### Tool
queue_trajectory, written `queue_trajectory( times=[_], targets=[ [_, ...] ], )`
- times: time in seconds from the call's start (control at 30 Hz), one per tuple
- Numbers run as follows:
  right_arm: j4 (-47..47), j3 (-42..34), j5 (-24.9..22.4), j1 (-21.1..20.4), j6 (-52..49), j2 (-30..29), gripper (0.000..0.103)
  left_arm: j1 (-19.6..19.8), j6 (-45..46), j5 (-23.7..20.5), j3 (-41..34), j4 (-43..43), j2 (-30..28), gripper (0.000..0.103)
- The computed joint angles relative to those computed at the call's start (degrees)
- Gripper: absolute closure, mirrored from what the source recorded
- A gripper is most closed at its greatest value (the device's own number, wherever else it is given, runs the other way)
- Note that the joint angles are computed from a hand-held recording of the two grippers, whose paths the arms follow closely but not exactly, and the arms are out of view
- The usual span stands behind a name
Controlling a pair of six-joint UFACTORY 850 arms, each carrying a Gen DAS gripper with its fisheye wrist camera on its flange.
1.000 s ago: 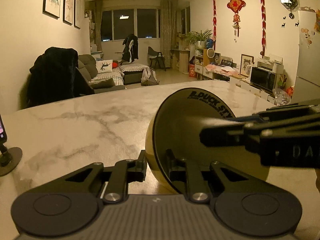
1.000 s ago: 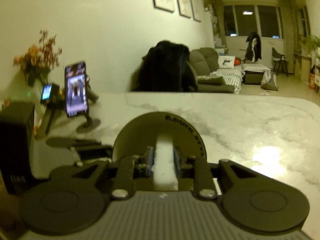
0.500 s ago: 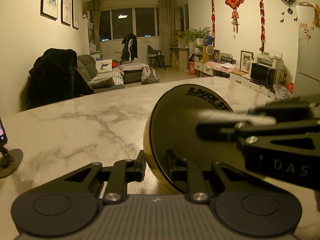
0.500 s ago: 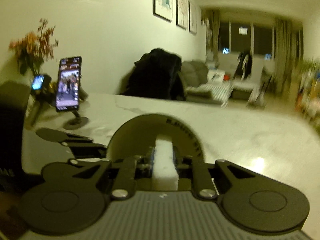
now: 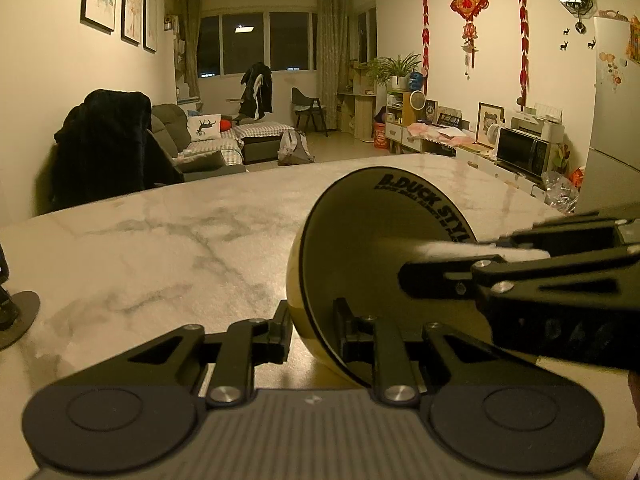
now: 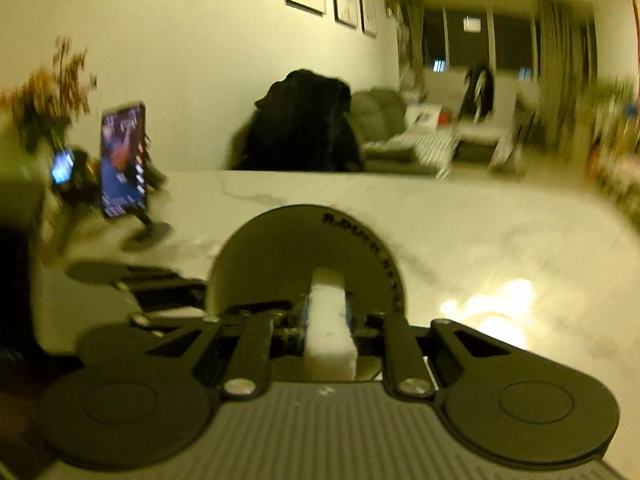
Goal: Clean bowl
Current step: 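Wipe the bowl interior with the sponge in the right gripper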
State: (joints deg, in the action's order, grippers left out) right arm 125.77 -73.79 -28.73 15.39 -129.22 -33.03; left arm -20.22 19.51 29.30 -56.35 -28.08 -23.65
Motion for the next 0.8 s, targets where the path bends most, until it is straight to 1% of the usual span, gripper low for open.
queue_trajectory(
  times=[0.03, 0.07, 0.1, 0.17, 0.3, 0.43, 0.5, 0.63, 0.73, 0.8],
  targets=[
    [-3.0, -0.6, -0.1, -0.2, 3.6, -0.2, 0.085, 0.1, 0.0, 0.0, 0.0, 0.1, 0.0, 0.081],
    [-4.1, -0.8, 0.1, -0.3, 4.8, -0.3, 0.085, 0.1, -0.3, -0.1, 0.0, 0.3, 0.0, 0.081],
    [-3.3, -0.8, 0.7, -0.1, 3.6, -0.3, 0.085, 0.2, -0.6, -0.2, 0.0, 0.6, 0.0, 0.081],
    [2.3, 0.0, 0.8, 0.4, -2.8, -0.2, 0.085, 0.4, -1.0, -0.4, -0.1, 1.1, 0.0, 0.081],
    [5.8, 0.7, 0.6, 0.7, -6.7, -0.2, 0.084, 0.5, -0.7, -0.6, -0.1, 1.1, 0.0, 0.081],
    [6.2, 0.6, -0.4, 0.6, -7.2, -0.6, 0.084, 0.3, 0.1, -0.5, -0.2, 0.5, -0.1, 0.081],
    [5.8, 0.5, -1.0, 0.5, -6.5, -0.9, 0.081, 0.3, 0.0, -0.5, -0.3, 0.5, -0.1, 0.081],
    [5.2, 0.8, -2.2, 0.1, -5.8, -0.9, 0.081, 0.2, 0.1, -0.6, -0.2, 0.3, -0.1, 0.081],
    [6.8, 1.0, -2.1, 0.2, -9.0, -1.0, 0.084, -0.1, 2.0, -0.5, -0.3, -1.1, -0.1, 0.08],
    [10.9, 1.1, -0.4, 0.9, -15.4, -0.9, 0.085, -0.2, 2.3, -0.5, -0.4, -1.4, -0.2, 0.08]
  ],
)
